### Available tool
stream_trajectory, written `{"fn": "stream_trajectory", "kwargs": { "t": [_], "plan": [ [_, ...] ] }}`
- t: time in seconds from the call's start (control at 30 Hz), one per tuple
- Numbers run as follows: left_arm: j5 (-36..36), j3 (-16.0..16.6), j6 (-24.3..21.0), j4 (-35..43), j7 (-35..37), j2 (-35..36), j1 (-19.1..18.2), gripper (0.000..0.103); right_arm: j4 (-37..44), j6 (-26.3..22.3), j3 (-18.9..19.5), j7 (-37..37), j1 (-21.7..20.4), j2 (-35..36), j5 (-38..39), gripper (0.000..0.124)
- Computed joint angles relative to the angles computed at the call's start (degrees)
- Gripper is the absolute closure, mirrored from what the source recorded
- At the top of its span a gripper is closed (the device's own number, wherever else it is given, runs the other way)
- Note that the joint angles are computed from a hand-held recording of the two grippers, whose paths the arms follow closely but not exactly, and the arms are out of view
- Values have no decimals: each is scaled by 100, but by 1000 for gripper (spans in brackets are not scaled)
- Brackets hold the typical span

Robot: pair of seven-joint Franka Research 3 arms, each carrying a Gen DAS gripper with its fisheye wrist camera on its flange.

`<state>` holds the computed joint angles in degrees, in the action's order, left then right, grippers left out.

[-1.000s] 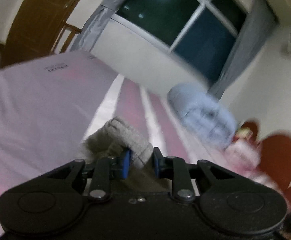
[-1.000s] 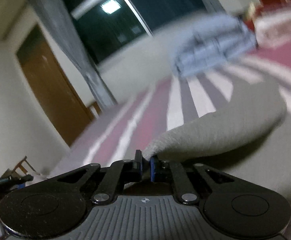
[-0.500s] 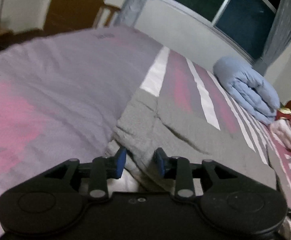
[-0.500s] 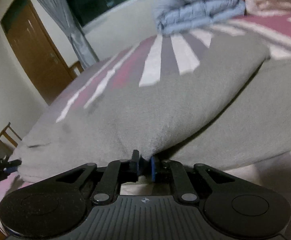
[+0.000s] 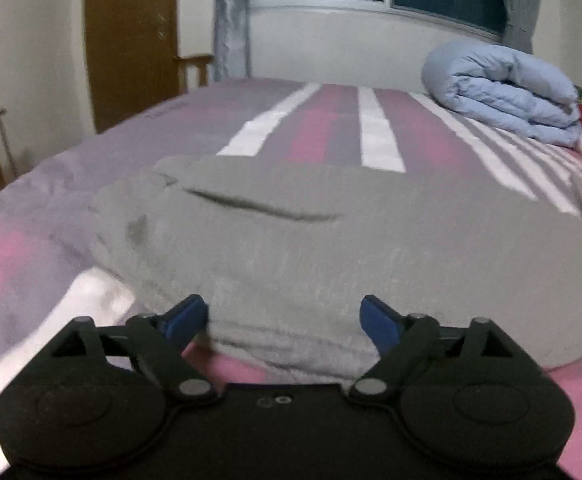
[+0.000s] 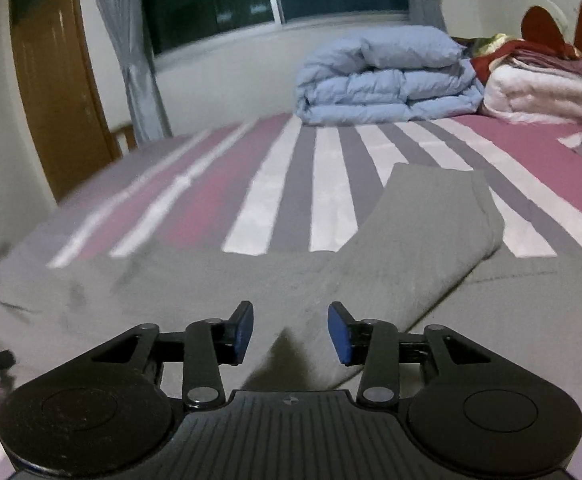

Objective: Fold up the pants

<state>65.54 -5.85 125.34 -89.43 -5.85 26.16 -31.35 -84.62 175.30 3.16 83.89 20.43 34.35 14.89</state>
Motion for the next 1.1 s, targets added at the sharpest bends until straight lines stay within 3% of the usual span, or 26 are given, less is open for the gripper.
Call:
{"fn": "stream_trajectory", "kwargs": {
  "t": [0.1, 0.17, 0.3, 0.43, 0.57, 0.63, 0.67, 0.7, 0.8, 0.87, 0.97, 1.0, 1.07, 1.1],
  "plan": [
    [64, 28, 41, -42, -377, 23, -8, 16, 730, -559, -880, 600, 588, 507, -496, 81],
    [34, 35, 458, -347, -714, -161, 153, 12, 1091, -875, -1279, 954, 816, 784, -894, 81],
    [211, 23, 1035, -868, -1285, -469, 373, 9, 1129, -846, -1201, 1119, 738, 880, -1210, 81],
    [259, -50, 886, -850, -1314, -439, 365, 9, 1204, -873, -1061, 1231, 648, 868, -1327, 81],
    [213, -84, 792, -740, -1261, -367, 359, 8, 1947, -1650, -1537, 1722, 942, 1249, -1873, 67],
    [191, -82, 776, -721, -1235, -359, 354, 8, 1845, -1622, -1366, 1674, 809, 1202, -1975, 76],
    [187, -79, 788, -724, -1240, -363, 355, 8, 1642, -1533, -1168, 1621, 657, 1071, -1877, 107],
    [192, -75, 800, -735, -1254, -371, 355, 8, 1324, -1332, -990, 1550, 511, 876, -1702, 119],
    [242, -64, 833, -749, -1320, -371, 347, 8, 145, -427, -930, 1635, 398, 193, -1560, 119],
    [281, -60, 855, -778, -1376, -388, 340, 8, -671, 59, -550, 1448, 52, -298, -1169, 119],
    [311, -68, 849, -796, -1404, -397, 336, 8, -1503, 224, -86, 1248, -411, -736, -488, 119],
    [313, -70, 845, -794, -1403, -395, 338, 8, -1634, 192, 229, 1221, -718, -777, -329, 119],
    [317, -76, 826, -811, -1407, -411, 335, 8, -1752, 361, 880, 335, -1247, -815, 561, 116],
    [329, -76, 827, -825, -1423, -419, 336, 8, -1760, 383, 906, 229, -1278, -860, 596, 100]
  ]
}}
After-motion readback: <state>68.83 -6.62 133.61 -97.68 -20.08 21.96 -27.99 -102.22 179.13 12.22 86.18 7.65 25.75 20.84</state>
